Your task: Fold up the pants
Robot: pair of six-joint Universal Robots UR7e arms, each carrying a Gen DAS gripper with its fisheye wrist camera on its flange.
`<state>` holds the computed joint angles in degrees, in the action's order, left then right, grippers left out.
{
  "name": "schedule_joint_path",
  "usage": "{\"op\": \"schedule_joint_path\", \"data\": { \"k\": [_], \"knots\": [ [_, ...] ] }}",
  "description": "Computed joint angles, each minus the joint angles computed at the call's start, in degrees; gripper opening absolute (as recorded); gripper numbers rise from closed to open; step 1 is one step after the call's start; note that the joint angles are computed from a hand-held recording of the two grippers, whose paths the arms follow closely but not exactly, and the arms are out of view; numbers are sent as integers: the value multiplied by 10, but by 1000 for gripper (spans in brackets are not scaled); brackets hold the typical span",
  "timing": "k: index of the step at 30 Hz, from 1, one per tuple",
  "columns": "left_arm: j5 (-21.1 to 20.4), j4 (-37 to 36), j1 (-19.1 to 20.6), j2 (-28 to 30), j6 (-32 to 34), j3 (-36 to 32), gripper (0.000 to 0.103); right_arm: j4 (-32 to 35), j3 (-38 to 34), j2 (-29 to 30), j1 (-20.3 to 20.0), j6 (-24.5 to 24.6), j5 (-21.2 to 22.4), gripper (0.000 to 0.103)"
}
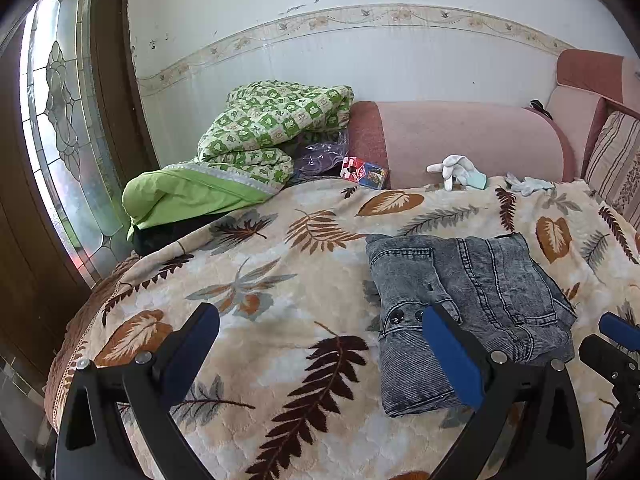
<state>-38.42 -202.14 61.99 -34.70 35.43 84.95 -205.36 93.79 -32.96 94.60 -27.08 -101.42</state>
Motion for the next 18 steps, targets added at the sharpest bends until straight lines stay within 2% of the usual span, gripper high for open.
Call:
{"op": "schedule_joint_path", "data": {
  "k": [18],
  "knots": [
    [0,-3,0,-1,1,2,101,-2,1,0,1,-2,-1,65]
  ]
}}
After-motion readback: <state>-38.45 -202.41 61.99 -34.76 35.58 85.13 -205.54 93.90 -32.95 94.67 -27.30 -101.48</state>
